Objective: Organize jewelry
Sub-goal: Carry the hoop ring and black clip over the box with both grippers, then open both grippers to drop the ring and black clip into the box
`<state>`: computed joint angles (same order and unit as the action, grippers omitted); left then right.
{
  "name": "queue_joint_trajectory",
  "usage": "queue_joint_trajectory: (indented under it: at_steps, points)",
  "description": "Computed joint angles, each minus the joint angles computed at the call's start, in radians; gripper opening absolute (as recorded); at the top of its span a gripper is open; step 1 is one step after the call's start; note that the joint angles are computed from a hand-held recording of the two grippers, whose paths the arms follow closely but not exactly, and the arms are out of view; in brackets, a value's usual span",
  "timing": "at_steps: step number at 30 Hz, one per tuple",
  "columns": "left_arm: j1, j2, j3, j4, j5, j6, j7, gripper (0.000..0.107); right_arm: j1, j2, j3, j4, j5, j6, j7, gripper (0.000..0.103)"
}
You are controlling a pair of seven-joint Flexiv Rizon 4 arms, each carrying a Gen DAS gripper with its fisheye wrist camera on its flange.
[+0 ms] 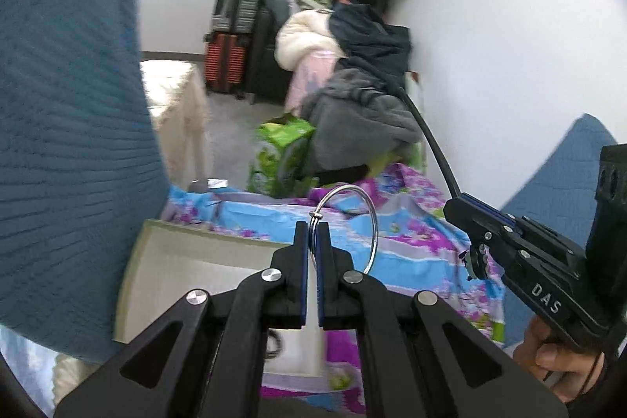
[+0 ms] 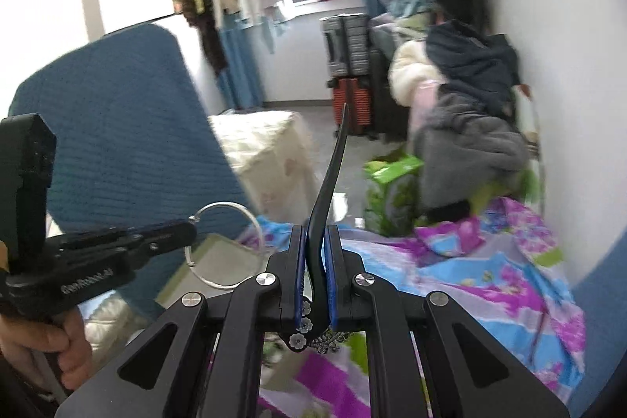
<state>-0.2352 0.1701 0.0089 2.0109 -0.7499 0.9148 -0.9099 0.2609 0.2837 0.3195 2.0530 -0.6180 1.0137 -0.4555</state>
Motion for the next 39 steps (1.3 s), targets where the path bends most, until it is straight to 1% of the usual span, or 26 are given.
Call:
queue_joint_trajectory:
  at_steps: [5, 8, 10, 14, 16, 17, 19, 24, 26, 29, 31, 32, 33, 34, 35, 36, 37, 39]
  points:
    - [0.026, -0.021, 0.018, 0.046, 0.003, 0.053, 0.012, 0.002, 0.035, -0.112, 0.0, -0.02, -0.029, 0.067, 0.028, 0.008]
    - [0.043, -0.046, 0.02, 0.069, 0.009, 0.085, 0.023, 0.003, 0.069, -0.174, -0.014, -0.025, -0.03, 0.087, 0.019, 0.008]
    - [0.057, -0.068, 0.016, 0.086, 0.037, 0.122, 0.01, 0.003, 0.086, -0.205, -0.025, -0.016, -0.039, 0.111, 0.026, 0.008]
    - [0.075, -0.104, 0.013, 0.102, 0.027, 0.128, 0.011, 0.003, 0.116, -0.259, -0.047, -0.008, -0.036, 0.121, 0.026, 0.008]
    - [0.084, -0.124, 0.006, 0.101, 0.049, 0.138, 0.005, 0.004, 0.132, -0.286, -0.056, -0.012, -0.017, 0.119, 0.011, 0.008]
    - [0.089, -0.129, 0.003, 0.099, 0.063, 0.136, -0.003, 0.004, 0.136, -0.288, -0.061, -0.006, -0.017, 0.12, 0.006, 0.008]
    - [0.1, -0.14, -0.002, 0.092, 0.128, 0.133, -0.036, 0.004, 0.145, -0.309, -0.07, -0.014, 0.004, 0.118, -0.02, 0.008]
    - [0.115, -0.163, -0.006, 0.08, 0.139, 0.1, -0.044, 0.004, 0.167, -0.344, -0.08, -0.032, 0.062, 0.107, -0.076, 0.008]
    - [0.121, -0.162, -0.005, 0.076, 0.152, 0.082, -0.049, 0.004, 0.17, -0.348, -0.083, -0.033, 0.083, 0.106, -0.077, 0.009]
    - [0.131, -0.166, -0.006, 0.057, 0.222, 0.054, -0.1, 0.004, 0.171, -0.341, -0.091, -0.024, 0.08, 0.106, -0.047, 0.009]
    - [0.134, -0.158, -0.005, 0.052, 0.24, 0.036, -0.115, 0.004, 0.168, -0.329, -0.09, -0.019, 0.09, 0.105, -0.04, 0.011]
    - [0.134, -0.153, -0.004, 0.052, 0.237, 0.032, -0.113, 0.005, 0.166, -0.323, -0.09, -0.019, 0.093, 0.104, -0.038, 0.016]
    - [0.132, -0.146, -0.004, 0.052, 0.232, 0.032, -0.109, 0.011, 0.165, -0.315, -0.089, -0.018, 0.09, 0.101, -0.034, 0.024]
    - [0.131, -0.137, -0.003, 0.053, 0.235, 0.035, -0.111, 0.027, 0.163, -0.307, -0.088, -0.016, 0.083, 0.098, -0.03, 0.025]
    - [0.131, -0.13, -0.002, 0.051, 0.248, 0.038, -0.121, 0.038, 0.16, -0.298, -0.087, -0.014, 0.071, 0.096, -0.023, 0.025]
    - [0.13, -0.12, -0.001, 0.052, 0.252, 0.046, -0.123, 0.053, 0.158, -0.29, -0.085, -0.014, 0.066, 0.09, -0.019, 0.025]
    - [0.125, -0.11, 0.001, 0.057, 0.234, 0.058, -0.108, 0.054, 0.155, -0.278, -0.083, -0.013, 0.062, 0.083, -0.011, 0.025]
    - [0.118, -0.089, 0.005, 0.055, 0.206, 0.054, -0.084, 0.054, 0.146, -0.258, -0.08, -0.009, 0.049, 0.083, 0.005, 0.025]
